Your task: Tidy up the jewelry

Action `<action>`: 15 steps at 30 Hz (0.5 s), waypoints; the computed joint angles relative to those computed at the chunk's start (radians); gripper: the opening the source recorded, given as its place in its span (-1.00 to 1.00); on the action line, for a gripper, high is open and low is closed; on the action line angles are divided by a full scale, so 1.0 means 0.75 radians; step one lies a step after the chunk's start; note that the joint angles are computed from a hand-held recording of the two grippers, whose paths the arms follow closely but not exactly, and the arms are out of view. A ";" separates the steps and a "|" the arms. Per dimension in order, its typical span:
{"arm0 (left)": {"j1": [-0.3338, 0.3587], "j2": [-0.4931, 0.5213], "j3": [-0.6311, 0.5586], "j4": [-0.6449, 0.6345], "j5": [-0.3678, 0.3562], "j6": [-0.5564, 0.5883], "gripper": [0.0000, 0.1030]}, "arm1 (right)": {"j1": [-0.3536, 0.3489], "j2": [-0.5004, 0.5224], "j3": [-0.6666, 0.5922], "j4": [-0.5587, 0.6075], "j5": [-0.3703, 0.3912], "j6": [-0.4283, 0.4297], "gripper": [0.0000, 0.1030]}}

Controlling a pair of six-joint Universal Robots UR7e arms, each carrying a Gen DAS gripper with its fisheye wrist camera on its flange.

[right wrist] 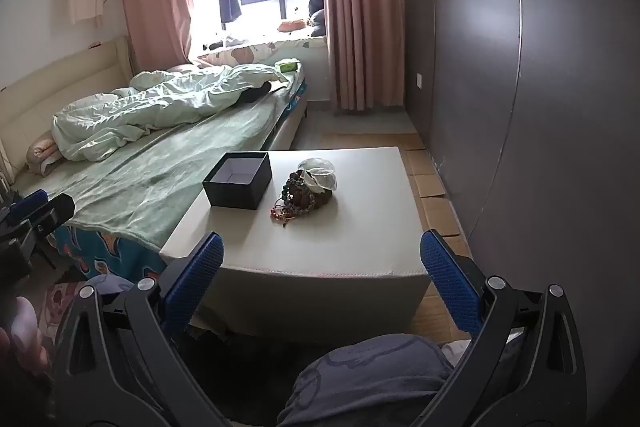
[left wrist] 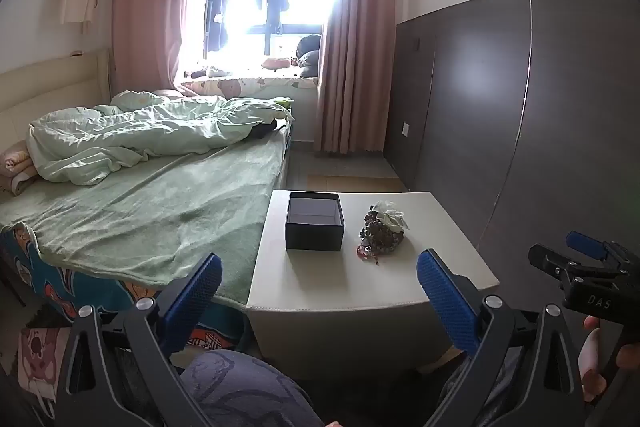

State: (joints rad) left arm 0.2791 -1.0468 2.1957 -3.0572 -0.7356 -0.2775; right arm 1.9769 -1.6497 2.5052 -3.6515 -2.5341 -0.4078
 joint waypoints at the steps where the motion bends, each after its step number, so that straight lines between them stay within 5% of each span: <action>1: -0.001 0.001 0.001 -0.008 0.002 0.002 0.84 | 0.000 -0.001 0.000 0.004 0.000 0.001 0.91; 15: 0.002 0.001 0.009 -0.017 0.004 -0.003 0.84 | 0.011 0.015 0.004 -0.055 -0.003 -0.045 0.91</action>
